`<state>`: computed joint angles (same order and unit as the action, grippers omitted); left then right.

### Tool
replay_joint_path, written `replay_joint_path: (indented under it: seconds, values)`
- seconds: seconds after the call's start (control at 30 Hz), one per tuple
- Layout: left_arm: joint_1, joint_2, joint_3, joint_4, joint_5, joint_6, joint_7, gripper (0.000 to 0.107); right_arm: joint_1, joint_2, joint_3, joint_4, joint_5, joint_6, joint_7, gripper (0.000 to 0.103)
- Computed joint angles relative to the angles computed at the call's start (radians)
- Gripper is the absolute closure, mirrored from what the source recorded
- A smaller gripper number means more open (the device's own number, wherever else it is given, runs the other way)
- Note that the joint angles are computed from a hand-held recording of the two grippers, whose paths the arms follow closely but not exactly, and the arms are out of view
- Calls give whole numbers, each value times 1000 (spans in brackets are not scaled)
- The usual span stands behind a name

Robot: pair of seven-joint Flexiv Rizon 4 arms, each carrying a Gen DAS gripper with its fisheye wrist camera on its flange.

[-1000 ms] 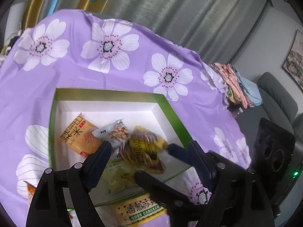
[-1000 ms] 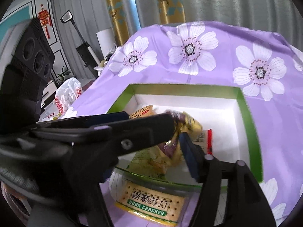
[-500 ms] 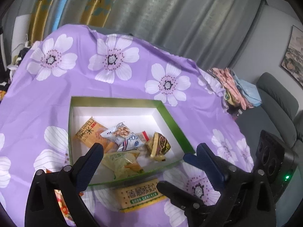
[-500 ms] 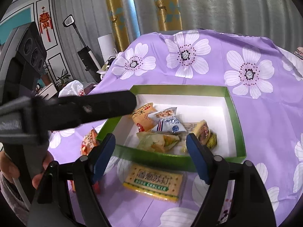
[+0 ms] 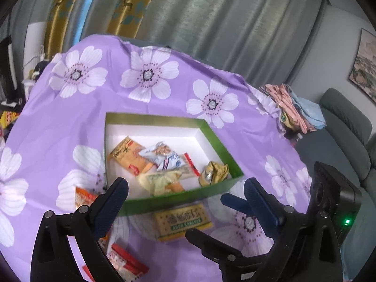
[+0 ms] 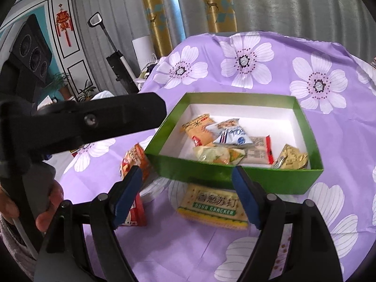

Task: Organize snacks
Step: 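Move the left gripper to the red panda-print packet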

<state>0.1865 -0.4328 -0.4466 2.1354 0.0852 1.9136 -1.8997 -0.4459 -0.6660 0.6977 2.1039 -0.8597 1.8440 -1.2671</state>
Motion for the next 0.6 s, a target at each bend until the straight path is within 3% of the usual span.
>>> replay_joint_path:
  seconds: [0.43, 0.6]
  values:
    - [15, 41, 19, 86, 11, 8, -30, 8, -12, -17, 50, 42, 23, -29, -24, 24]
    - [-42, 71, 104, 125, -14, 1, -33, 8, -14, -23, 65, 51, 38, -37, -40, 24]
